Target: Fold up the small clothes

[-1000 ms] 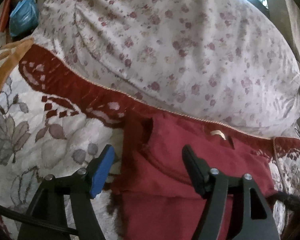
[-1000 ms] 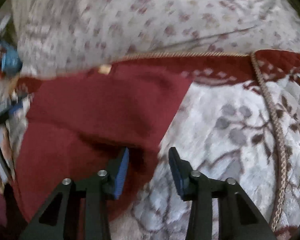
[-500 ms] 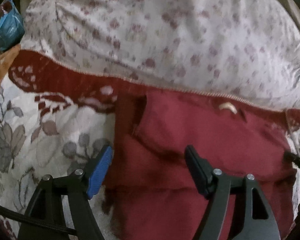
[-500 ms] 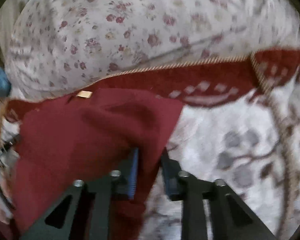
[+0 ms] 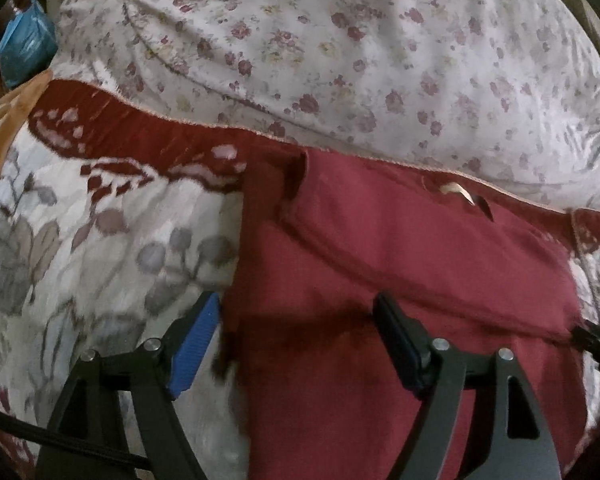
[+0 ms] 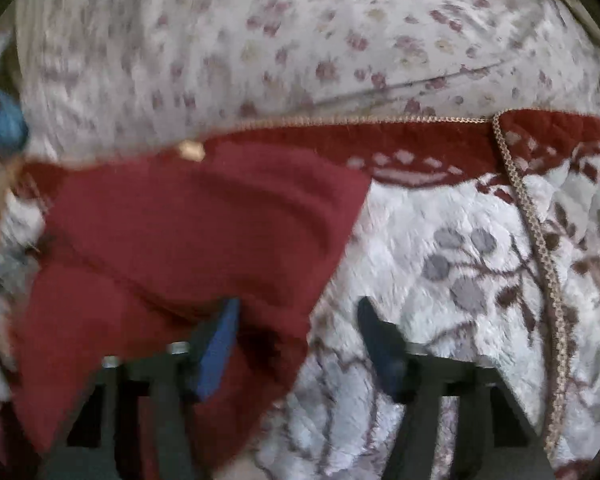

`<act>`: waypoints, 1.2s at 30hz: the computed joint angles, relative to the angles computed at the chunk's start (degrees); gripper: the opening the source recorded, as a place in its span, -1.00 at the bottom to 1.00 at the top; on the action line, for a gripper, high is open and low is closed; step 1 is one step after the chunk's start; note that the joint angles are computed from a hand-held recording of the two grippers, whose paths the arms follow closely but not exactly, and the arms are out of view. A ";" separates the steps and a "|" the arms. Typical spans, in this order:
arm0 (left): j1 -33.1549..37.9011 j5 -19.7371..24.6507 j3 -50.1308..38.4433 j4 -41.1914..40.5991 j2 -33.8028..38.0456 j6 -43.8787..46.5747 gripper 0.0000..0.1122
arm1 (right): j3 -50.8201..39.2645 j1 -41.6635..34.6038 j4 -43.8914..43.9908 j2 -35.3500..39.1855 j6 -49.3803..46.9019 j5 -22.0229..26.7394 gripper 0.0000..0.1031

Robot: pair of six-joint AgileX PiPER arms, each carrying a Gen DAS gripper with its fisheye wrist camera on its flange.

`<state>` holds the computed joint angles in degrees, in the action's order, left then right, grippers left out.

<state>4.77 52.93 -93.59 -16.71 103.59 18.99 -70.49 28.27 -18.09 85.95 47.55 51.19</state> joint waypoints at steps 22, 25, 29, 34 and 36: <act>19.50 8.53 29.95 -6.87 -28.62 17.85 0.39 | 12.78 13.08 -0.17 -11.90 15.41 -7.85 -0.57; 23.91 9.87 31.23 -8.41 -31.01 21.97 0.39 | 12.97 13.74 -2.47 -13.72 16.29 -5.40 -0.81; 26.73 10.17 32.02 -8.50 -31.45 23.81 0.39 | 12.47 14.65 -7.60 -14.77 19.43 2.72 -0.98; 29.90 12.75 33.04 -10.56 -32.20 27.08 0.39 | 15.35 15.60 1.65 -21.37 12.45 -0.72 -0.88; 30.44 13.22 33.90 -10.65 -33.03 28.68 0.39 | 15.62 17.64 4.62 -22.67 10.67 0.62 -0.19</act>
